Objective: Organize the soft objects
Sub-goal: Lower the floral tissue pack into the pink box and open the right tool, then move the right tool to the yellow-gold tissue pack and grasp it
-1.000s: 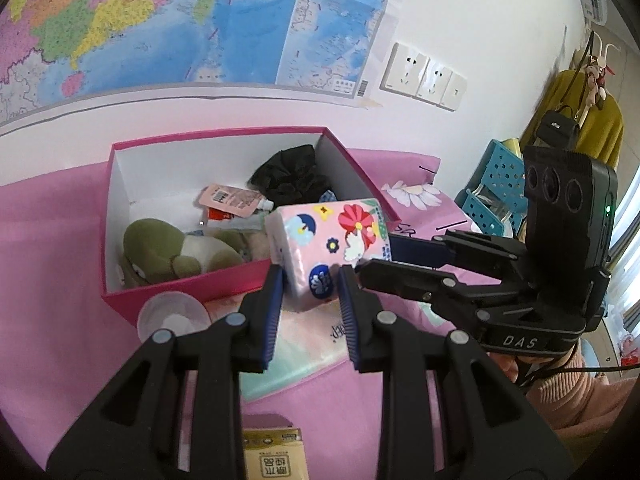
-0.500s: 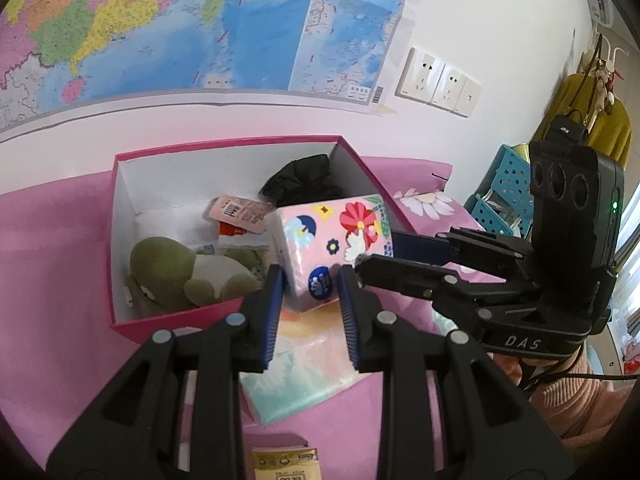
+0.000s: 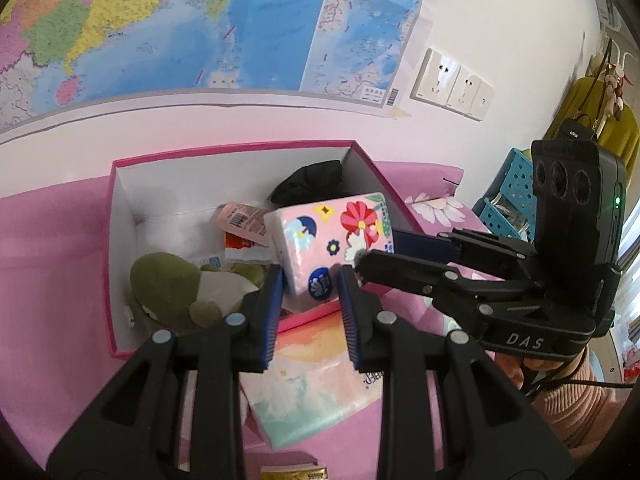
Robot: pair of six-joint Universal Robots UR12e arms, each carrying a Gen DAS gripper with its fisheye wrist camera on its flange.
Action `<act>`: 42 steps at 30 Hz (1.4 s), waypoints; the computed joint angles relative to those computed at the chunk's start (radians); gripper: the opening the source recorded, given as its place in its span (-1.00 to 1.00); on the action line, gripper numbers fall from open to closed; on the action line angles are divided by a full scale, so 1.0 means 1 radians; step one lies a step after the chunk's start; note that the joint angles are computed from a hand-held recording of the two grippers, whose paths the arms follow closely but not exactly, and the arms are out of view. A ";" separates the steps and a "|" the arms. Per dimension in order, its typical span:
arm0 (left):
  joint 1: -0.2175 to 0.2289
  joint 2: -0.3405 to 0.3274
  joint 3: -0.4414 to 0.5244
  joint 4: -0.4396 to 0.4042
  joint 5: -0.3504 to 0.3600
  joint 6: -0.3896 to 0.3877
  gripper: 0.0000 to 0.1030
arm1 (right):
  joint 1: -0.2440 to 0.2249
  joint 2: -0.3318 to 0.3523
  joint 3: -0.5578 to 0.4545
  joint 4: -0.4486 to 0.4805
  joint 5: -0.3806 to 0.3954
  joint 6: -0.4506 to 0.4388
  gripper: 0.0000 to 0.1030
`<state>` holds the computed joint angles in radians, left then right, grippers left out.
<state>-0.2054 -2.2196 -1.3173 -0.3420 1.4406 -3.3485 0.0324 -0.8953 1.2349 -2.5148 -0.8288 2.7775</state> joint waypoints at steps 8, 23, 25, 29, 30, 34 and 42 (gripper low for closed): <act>0.004 -0.020 0.032 -0.030 0.001 -0.019 -0.42 | 0.003 0.020 -0.031 0.019 -0.015 0.028 -0.38; 0.015 -0.054 0.092 -0.128 -0.015 -0.057 -0.42 | 0.014 0.062 -0.093 0.059 -0.055 0.073 -0.38; 0.014 -0.055 0.097 -0.137 -0.010 -0.056 -0.42 | 0.015 0.065 -0.097 0.061 -0.061 0.075 -0.38; 0.012 -0.064 0.114 -0.158 0.002 -0.059 -0.42 | 0.017 0.072 -0.108 0.071 -0.069 0.087 -0.38; 0.011 -0.067 0.119 -0.162 0.007 -0.061 -0.42 | 0.017 0.073 -0.110 0.072 -0.071 0.093 -0.38; 0.010 -0.077 0.134 -0.186 0.015 -0.068 -0.42 | 0.019 0.076 -0.114 0.072 -0.078 0.104 -0.38; 0.007 -0.064 0.111 -0.147 0.045 -0.075 -0.42 | 0.021 0.078 -0.113 0.020 -0.103 0.150 -0.37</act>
